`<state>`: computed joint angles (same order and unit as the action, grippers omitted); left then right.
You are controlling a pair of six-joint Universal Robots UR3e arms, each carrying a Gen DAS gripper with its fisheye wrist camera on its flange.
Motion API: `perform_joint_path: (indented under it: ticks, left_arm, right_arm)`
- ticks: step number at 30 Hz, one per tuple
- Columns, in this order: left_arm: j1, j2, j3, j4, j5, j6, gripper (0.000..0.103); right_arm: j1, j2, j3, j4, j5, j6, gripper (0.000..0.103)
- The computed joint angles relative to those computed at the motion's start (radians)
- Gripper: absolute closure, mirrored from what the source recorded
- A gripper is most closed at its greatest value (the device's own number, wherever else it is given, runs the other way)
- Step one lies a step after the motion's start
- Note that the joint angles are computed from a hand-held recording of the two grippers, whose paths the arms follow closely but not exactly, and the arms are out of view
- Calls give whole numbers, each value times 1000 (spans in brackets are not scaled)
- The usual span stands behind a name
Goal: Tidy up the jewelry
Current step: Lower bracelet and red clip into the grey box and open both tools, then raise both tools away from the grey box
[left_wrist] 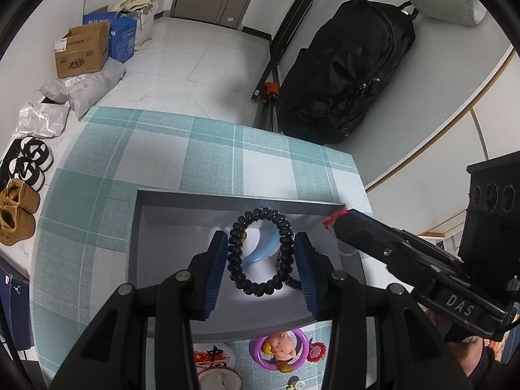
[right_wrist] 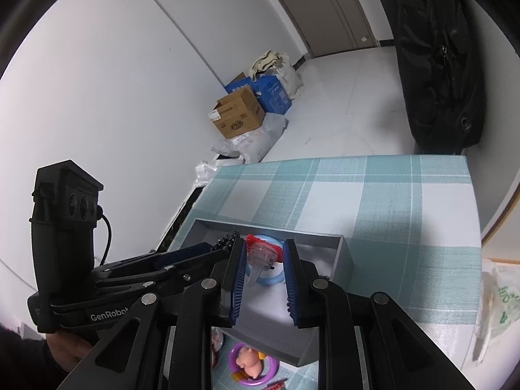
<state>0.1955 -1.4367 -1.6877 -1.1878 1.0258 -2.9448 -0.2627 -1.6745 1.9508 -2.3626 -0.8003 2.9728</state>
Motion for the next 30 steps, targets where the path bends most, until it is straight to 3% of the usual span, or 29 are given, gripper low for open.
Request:
perform_joint_path:
  ticks: [11, 15, 18, 22, 26, 30]
  left_arm:
    - [-24, -37, 22, 0, 0, -6, 67]
    - [-13, -50, 28, -19, -16, -17, 60]
    - [23, -40, 15, -49, -73, -20, 57]
    - [56, -12, -2, -63, -112, -17, 35]
    - [70, 14, -12, -67, -118, -9, 34]
    - [76, 54, -34, -57, -98, 6, 34]
  right_arm:
    - [13, 13, 0, 3, -17, -3, 81]
    - [0, 4, -1, 16, -9, 8, 78]
    - [-34, -47, 31, 21, 20, 0, 61]
    - [-78, -128, 68, 36, 48, -26, 47]
    - [-116, -192, 94, 78, 60, -31, 34]
    - [-154, -269, 128, 160, 71, -69, 29]
